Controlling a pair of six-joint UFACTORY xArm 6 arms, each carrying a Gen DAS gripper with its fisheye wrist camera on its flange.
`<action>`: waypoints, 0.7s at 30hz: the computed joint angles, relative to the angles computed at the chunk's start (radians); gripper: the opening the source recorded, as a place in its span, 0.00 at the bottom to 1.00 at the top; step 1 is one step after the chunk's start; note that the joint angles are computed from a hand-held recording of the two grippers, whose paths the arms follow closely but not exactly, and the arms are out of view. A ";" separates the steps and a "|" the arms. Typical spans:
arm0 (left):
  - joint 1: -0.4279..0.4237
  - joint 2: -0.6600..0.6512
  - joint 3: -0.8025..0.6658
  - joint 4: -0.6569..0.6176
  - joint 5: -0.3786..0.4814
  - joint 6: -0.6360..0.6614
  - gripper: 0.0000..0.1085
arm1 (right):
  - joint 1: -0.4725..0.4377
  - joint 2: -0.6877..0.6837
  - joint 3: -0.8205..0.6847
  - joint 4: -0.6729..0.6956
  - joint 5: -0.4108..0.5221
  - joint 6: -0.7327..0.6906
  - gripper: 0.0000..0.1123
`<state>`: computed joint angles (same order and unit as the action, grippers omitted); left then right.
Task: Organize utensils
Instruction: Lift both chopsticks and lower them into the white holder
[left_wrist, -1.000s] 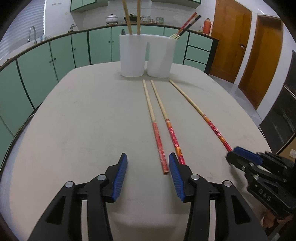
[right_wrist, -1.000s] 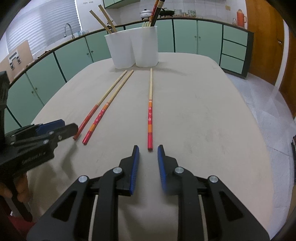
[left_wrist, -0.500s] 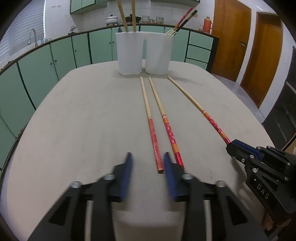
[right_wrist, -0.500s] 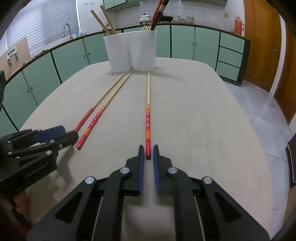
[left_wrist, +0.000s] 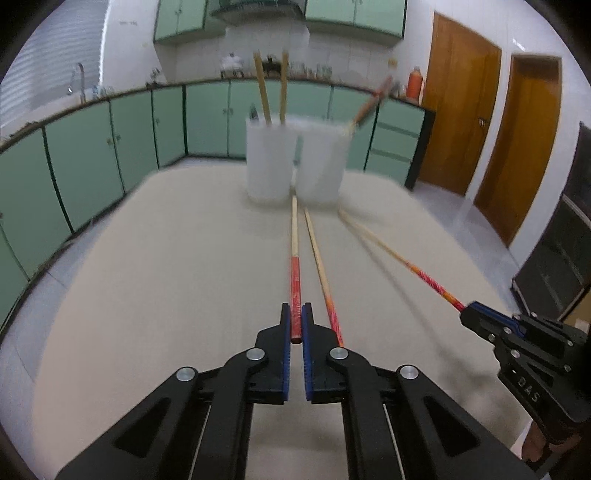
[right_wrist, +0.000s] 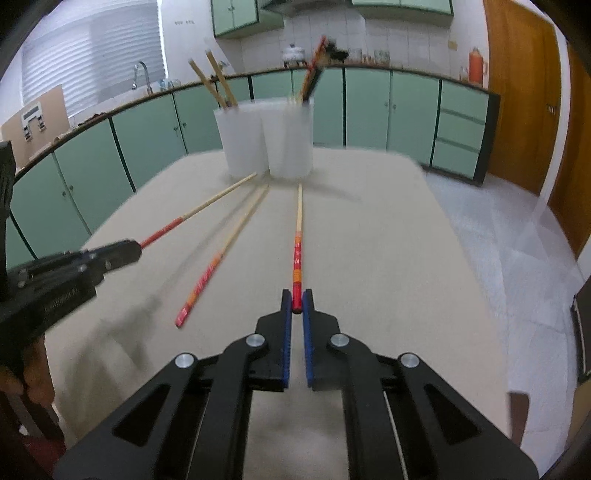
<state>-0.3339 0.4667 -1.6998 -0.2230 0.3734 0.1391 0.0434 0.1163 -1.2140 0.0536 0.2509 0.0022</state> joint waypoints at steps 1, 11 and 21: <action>0.004 -0.006 -0.009 -0.005 -0.017 0.005 0.05 | -0.002 -0.007 -0.005 -0.021 -0.005 0.006 0.04; 0.034 0.068 -0.290 0.011 0.157 -0.001 0.05 | -0.021 0.001 -0.175 0.030 -0.009 -0.091 0.04; 0.062 0.088 -0.304 -0.106 0.202 0.038 0.05 | -0.018 -0.002 -0.195 0.093 -0.003 -0.130 0.04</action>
<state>-0.2722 0.5545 -2.0037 -0.3286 0.5751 0.1772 0.0257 0.1142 -1.4090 0.1464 0.2476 -0.1275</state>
